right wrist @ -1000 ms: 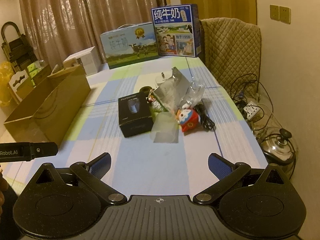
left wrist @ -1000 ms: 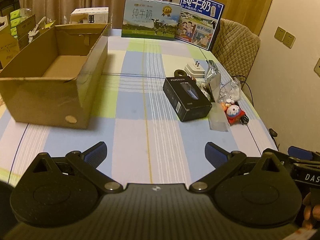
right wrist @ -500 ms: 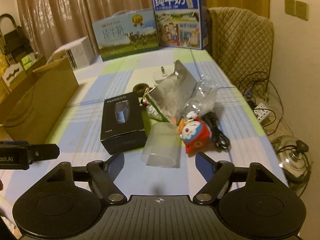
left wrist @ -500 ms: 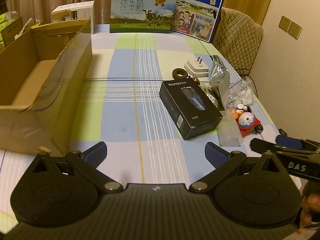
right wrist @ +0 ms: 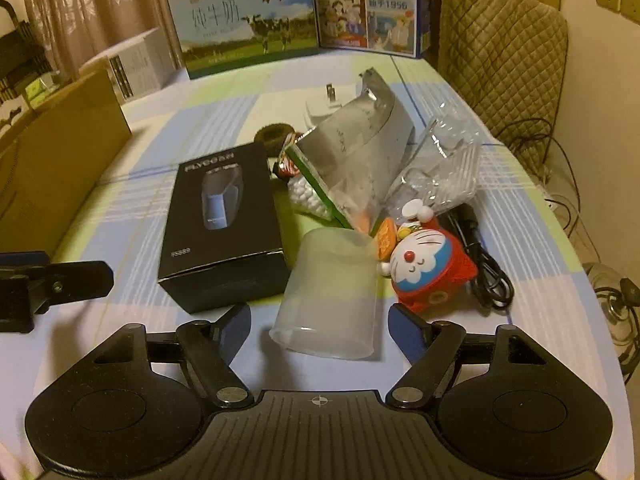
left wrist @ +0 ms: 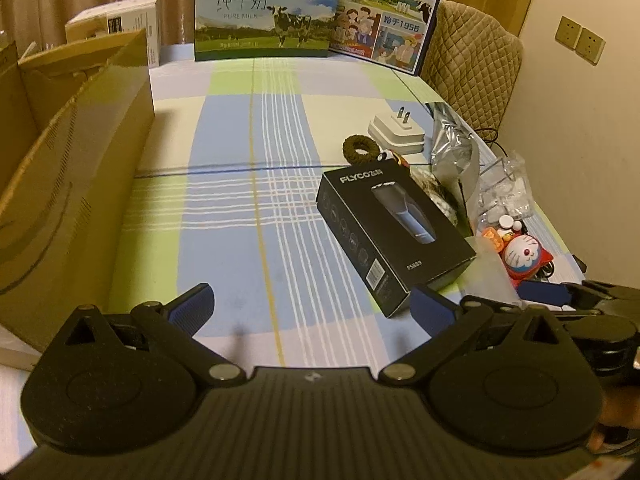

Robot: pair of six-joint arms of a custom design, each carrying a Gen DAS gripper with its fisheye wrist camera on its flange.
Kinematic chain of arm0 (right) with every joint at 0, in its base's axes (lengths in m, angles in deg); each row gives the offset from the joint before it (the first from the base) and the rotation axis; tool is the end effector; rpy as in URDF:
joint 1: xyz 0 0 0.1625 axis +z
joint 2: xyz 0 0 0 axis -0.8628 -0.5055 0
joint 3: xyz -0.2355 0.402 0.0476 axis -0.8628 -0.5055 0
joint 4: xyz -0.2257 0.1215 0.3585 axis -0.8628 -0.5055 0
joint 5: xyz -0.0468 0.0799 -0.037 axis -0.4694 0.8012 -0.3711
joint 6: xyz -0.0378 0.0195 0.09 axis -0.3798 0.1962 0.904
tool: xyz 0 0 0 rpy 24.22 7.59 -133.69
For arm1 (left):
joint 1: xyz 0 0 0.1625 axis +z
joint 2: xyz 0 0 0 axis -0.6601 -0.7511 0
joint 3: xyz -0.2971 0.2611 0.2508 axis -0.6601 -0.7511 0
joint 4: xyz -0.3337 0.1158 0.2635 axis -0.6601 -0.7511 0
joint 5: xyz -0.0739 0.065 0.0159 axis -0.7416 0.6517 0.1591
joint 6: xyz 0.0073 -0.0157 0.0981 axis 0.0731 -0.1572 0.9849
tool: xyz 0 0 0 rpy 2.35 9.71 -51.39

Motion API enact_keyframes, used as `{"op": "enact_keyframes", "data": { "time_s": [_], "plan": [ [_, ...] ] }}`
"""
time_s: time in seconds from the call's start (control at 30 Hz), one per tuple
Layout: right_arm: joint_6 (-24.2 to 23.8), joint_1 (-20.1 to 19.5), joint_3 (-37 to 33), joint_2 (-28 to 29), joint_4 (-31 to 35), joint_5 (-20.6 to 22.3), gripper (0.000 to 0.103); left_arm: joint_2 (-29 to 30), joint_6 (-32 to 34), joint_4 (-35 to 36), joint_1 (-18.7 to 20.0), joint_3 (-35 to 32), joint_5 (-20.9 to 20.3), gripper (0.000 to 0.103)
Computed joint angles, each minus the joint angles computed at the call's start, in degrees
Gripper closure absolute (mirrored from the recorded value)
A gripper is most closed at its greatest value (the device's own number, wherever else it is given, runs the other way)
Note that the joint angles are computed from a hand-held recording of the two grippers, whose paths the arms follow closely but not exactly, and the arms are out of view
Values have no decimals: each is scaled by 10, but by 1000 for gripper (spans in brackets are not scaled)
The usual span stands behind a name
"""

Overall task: Organize objects
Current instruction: 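Reach the right tool to the clear plastic cup while the left tool reaches the black FLYCO box, then grasp the clear cup with the right tool while the left tool grasps the FLYCO box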

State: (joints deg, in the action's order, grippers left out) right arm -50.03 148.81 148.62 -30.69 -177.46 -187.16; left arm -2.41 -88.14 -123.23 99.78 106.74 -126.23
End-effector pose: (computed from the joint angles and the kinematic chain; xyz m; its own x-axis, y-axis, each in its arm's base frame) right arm 0.0882 -0.7278 0.0671 -0.7406 -0.3118 0.5952 -0.5697 0.7610 -0.3102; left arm -0.1757 -0.6866 0.0377 -0.7960 -0.0745 -0.6007 0.3529 0.7491 -0.5606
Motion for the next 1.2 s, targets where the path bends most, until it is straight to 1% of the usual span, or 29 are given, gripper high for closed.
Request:
{"op": "enact_keyframes", "data": {
  "time_s": [0.03,0.07,0.1,0.17,0.27,0.3,0.37,0.4,0.43,0.47,0.57,0.67,0.8,0.83,0.87,1.0,1.07,1.1,1.13,1.2],
  "plan": [
    [-1,0,-4,3,1,-4,38,0,-2,3,2,-1,-4,1],
    [-2,-1,-8,6,4,-5,47,0,-3,3,4,-2,-9,1],
    [-8,-1,-10,10,-5,-6,48,1,-3,3,5,-3,-13,1],
    [-19,-1,-15,14,-5,-5,49,2,-2,2,7,-5,-19,1],
    [-39,-1,-14,13,9,10,49,2,6,-3,8,-5,-23,1],
    [-49,-1,-11,11,18,20,49,3,7,-3,8,-6,-22,1],
    [-67,-4,-2,-1,56,55,50,3,12,-4,8,-7,-20,1],
    [-76,-4,2,-3,60,63,50,4,14,-2,8,-8,-17,1],
    [-83,-3,5,-1,49,59,50,5,16,-1,8,-10,-15,1],
    [-81,-2,5,0,41,54,50,6,19,1,8,-13,-13,1],
    [-58,-5,3,-2,36,48,50,11,39,8,10,-27,-18,1],
    [-66,-4,8,-3,32,42,50,23,83,14,11,-50,-11,1],
    [-57,-4,9,-3,29,36,49,38,141,51,16,-91,-10,2],
    [-53,-4,11,-5,27,35,50,43,153,65,18,-105,-9,4],
    [-50,-4,11,-6,27,34,50,47,159,81,21,-118,-12,9],
    [-47,-4,13,-7,26,34,50,65,163,146,31,-165,-19,12],
    [-41,-4,12,-7,26,32,50,72,172,176,34,-182,-26,15],
    [-38,-4,11,-7,25,31,50,76,174,186,35,-189,-22,17],
    [-35,-4,10,-6,25,30,50,81,176,192,35,-196,-16,23],
    [-28,-3,10,-7,28,31,50,83,174,198,37,-201,-12,25]
  ]
}}
